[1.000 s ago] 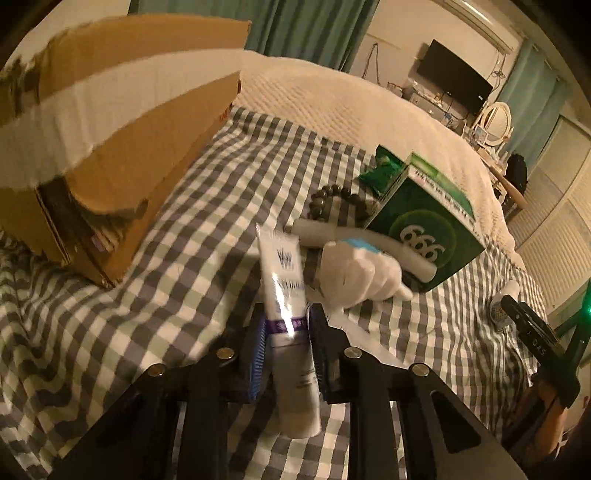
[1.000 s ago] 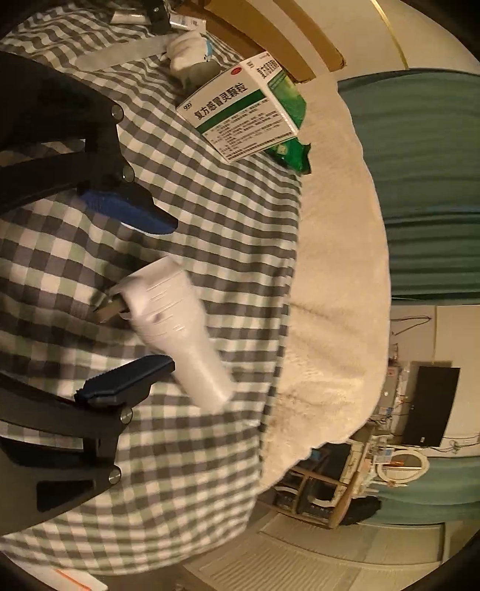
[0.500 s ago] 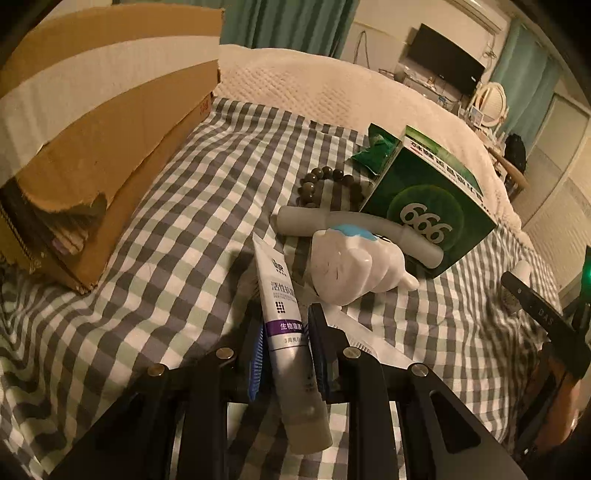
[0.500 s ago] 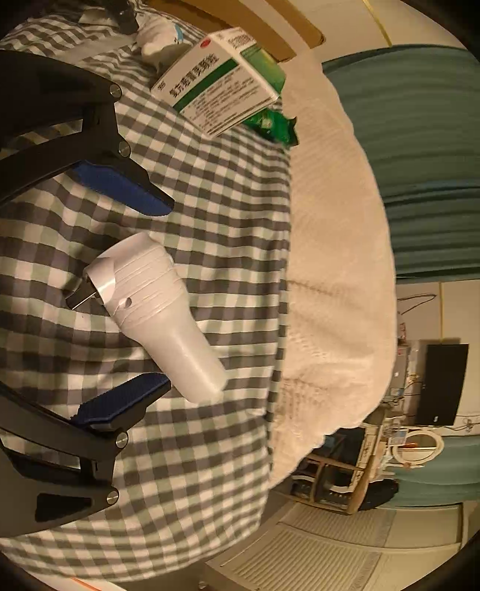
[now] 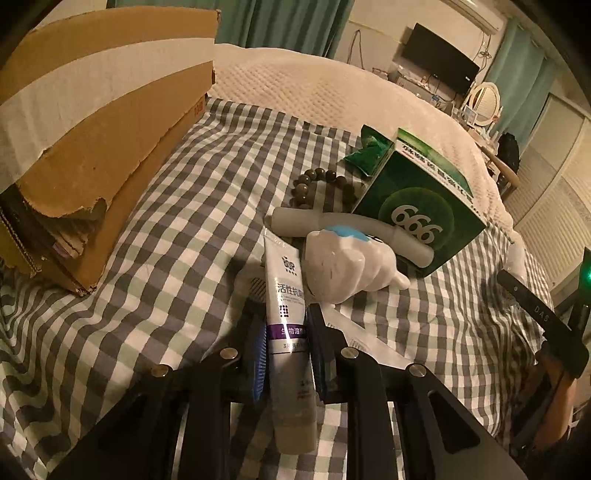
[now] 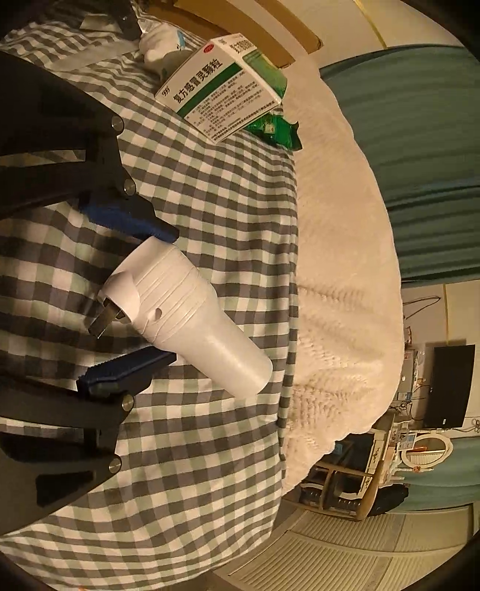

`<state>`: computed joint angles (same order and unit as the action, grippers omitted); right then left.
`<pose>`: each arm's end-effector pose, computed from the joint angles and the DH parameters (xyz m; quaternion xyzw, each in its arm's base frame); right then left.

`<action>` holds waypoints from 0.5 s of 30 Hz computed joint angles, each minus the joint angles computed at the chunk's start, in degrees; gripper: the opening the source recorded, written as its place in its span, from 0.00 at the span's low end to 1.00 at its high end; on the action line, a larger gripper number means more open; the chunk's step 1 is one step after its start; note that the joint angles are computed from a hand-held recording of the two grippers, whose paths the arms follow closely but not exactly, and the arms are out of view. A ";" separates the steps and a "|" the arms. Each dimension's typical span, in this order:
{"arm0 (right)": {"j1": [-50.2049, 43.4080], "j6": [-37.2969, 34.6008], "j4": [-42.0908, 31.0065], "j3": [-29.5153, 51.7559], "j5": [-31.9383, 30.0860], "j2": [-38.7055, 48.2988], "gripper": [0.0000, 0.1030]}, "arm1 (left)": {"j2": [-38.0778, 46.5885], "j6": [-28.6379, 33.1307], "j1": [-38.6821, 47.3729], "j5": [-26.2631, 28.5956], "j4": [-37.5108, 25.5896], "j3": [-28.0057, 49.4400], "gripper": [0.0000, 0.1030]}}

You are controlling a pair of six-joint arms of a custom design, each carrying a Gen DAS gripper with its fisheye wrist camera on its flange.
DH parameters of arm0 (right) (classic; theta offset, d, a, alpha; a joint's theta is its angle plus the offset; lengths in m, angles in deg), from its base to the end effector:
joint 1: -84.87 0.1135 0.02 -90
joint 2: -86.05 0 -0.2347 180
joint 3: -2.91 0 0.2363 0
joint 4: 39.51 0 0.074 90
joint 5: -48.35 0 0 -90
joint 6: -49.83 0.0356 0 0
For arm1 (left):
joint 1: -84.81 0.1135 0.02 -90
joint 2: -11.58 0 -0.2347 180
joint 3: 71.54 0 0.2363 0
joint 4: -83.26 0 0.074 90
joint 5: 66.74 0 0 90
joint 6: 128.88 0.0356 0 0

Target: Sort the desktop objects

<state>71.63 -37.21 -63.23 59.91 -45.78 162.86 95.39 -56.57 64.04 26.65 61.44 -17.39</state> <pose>0.2616 -0.0589 0.1865 0.1153 0.9111 -0.0023 0.3956 0.2501 -0.0971 0.1442 0.0351 0.9430 -0.1350 0.3021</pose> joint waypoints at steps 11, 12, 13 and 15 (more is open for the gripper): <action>3.50 -1.26 -2.17 0.67 -0.82 -4.31 0.56 | 0.82 0.95 -0.60 0.11 -0.17 -0.01 0.19; 4.10 -1.19 -2.21 0.86 -0.63 -4.17 0.56 | 1.02 1.22 -0.61 0.02 -0.07 0.09 0.20; 4.67 -1.18 -2.30 0.93 -0.40 -4.07 0.56 | 1.24 1.51 -0.61 -0.06 -0.15 0.30 0.20; 5.08 -1.18 -2.29 0.76 -0.26 -4.07 0.56 | 1.44 1.67 -0.48 0.15 -0.25 0.42 0.21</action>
